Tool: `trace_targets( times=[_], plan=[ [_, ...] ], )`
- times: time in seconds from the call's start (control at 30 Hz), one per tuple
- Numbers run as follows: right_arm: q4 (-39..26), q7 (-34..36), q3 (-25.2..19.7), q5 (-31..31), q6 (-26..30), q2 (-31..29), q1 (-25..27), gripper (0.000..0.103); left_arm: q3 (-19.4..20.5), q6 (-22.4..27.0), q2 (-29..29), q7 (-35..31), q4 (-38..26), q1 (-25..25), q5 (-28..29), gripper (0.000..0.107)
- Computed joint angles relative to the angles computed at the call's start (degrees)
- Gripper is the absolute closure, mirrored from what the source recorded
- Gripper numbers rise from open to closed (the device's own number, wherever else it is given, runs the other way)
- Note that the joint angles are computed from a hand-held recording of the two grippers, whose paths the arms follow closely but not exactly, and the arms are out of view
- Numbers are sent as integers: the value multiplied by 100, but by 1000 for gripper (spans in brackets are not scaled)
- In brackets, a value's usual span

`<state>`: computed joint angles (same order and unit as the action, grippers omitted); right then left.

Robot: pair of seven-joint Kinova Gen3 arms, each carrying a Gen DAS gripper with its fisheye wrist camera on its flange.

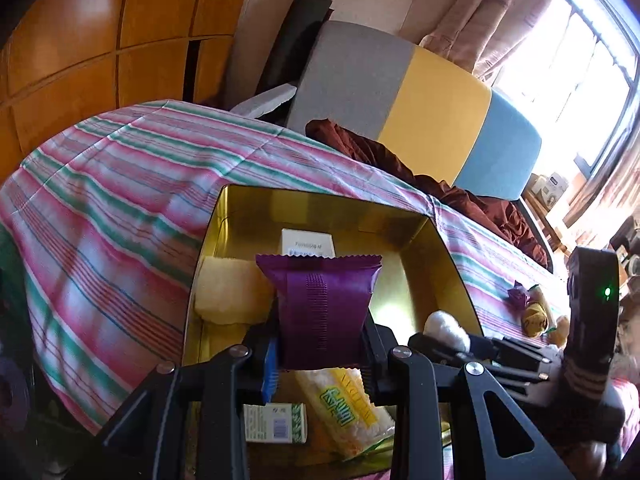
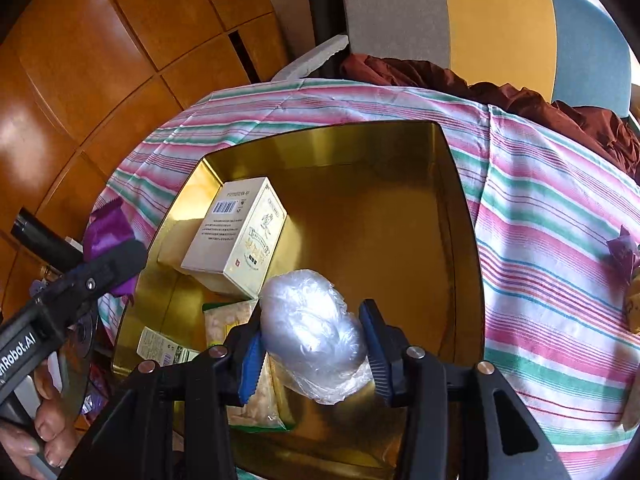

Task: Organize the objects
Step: 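Open the left gripper over the tray while right releases the plastic bag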

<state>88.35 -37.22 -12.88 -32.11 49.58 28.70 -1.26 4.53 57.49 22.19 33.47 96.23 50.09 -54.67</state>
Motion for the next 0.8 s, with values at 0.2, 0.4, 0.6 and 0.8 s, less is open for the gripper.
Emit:
trace_targets(
  times=[0.2,0.4,0.6,0.8],
  plan=[
    [251,239,-30,-34,-324,-155,65,38,-105,-443,86,-609,-347,-400,40,75],
    [342,356,31,-98,-145,-227,215,34,-224,-699,386,-1307,-825,-725,388,57],
    [543,521,49,-162,-301,-366,233,33,-579,-498,420,-977,-743,-294,415,49],
    [726,622,67,-179,-464,-497,183,32,-489,213,427,-599,-649,75,305,49]
  ],
)
